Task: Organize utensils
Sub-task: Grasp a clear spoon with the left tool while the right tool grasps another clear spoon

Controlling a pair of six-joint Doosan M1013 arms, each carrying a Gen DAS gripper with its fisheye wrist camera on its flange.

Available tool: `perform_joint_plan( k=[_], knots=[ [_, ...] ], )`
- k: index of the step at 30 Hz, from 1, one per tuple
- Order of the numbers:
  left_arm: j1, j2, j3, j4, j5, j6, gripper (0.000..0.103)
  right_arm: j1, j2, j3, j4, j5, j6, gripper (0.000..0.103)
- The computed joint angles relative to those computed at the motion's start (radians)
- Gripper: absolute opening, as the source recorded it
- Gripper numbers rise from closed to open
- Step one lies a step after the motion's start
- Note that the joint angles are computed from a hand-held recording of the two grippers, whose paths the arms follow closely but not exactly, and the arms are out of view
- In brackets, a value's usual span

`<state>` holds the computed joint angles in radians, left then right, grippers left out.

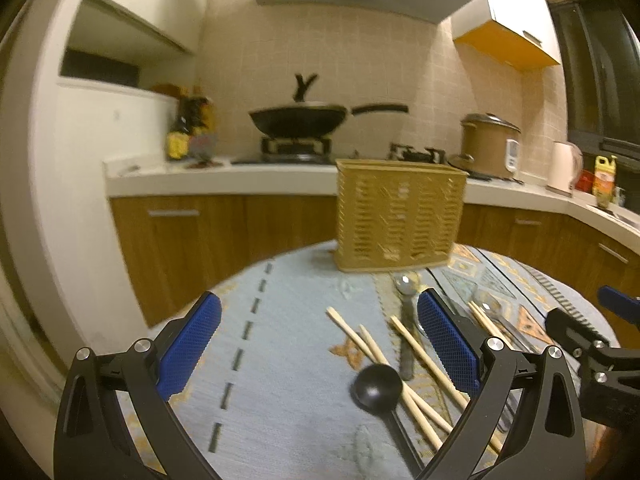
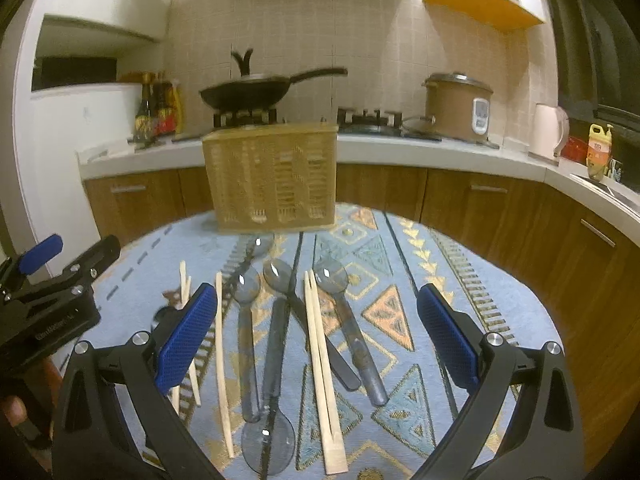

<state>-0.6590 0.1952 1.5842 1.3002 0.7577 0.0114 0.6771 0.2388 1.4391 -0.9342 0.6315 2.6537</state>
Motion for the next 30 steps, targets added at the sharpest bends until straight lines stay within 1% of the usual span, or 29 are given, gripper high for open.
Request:
perform_joint_plan(
  k=[2, 3, 4, 5, 6, 8, 10, 11, 12, 14, 16, 18, 20, 21, 23, 25, 26, 28, 30],
  knots=[
    [0.016, -0.001, -0.008, -0.082, -0.050, 0.061, 0.094, -0.008, 0.004, -0.011, 0.053, 0.002, -0.060, 0.095],
    [0.026, 0.001, -0.017, -0.141, -0.069, 0.112, 0.092, -0.015, 0.005, -0.017, 0.098, -0.002, -0.103, 0.094],
    [0.037, 0.005, -0.035, -0.236, -0.084, 0.203, 0.084, -0.022, 0.008, -0.026, 0.136, 0.001, -0.144, 0.092],
    [0.047, 0.009, -0.049, -0.307, -0.093, 0.277, 0.078, -0.034, 0.012, -0.039, 0.208, 0.006, -0.208, 0.089],
    [0.061, 0.016, -0.074, -0.422, -0.102, 0.404, 0.076, -0.046, 0.015, -0.051, 0.276, 0.010, -0.264, 0.088],
    [0.081, 0.028, -0.112, -0.562, -0.100, 0.572, 0.073, -0.070, 0.021, -0.072, 0.390, 0.017, -0.357, 0.083],
    [0.103, 0.039, -0.147, -0.707, -0.113, 0.739, 0.072, -0.097, 0.036, -0.106, 0.523, 0.052, -0.467, 0.079],
    [0.113, 0.047, -0.168, -0.778, -0.111, 0.817, 0.072, -0.108, 0.048, -0.132, 0.579, 0.090, -0.522, 0.076],
    [0.124, 0.060, -0.196, -0.863, -0.098, 0.908, 0.072, -0.121, 0.064, -0.167, 0.646, 0.154, -0.582, 0.074],
    [0.148, 0.096, -0.266, -1.041, -0.048, 1.086, 0.068, -0.141, 0.089, -0.215, 0.718, 0.224, -0.650, 0.068],
    [0.167, 0.143, -0.344, -1.146, 0.023, 1.194, 0.066, -0.165, 0.119, -0.269, 0.785, 0.290, -0.707, 0.064],
    [0.176, 0.190, -0.417, -1.176, 0.093, 1.232, 0.065, -0.182, 0.145, -0.312, 0.825, 0.342, -0.739, 0.063],
    [0.194, 0.234, -0.485, -1.248, 0.163, 1.280, 0.064, -0.201, 0.177, -0.363, 0.861, 0.405, -0.770, 0.062],
    [0.205, 0.257, -0.521, -1.301, 0.193, 1.311, 0.064, -0.209, 0.188, -0.380, 0.890, 0.426, -0.782, 0.062],
    [0.216, 0.286, -0.567, -1.339, 0.248, 1.324, 0.062, -0.231, 0.215, -0.420, 0.969, 0.476, -0.808, 0.061],
    [0.221, 0.322, -0.620, -1.333, 0.304, 1.310, 0.060, -0.244, 0.239, -0.450, 1.014, 0.512, -0.814, 0.058],
    [0.221, 0.334, -0.637, -1.329, 0.319, 1.305, 0.060, -0.248, 0.254, -0.471, 1.029, 0.533, -0.819, 0.057],
    [0.223, 0.362, -0.675, -1.321, 0.353, 1.297, 0.060, -0.253, 0.270, -0.489, 1.060, 0.547, -0.828, 0.056],
    [0.223, 0.376, -0.693, -1.310, 0.369, 1.290, 0.059, -0.252, 0.289, -0.514, 1.072, 0.578, -0.836, 0.052]
  ],
)
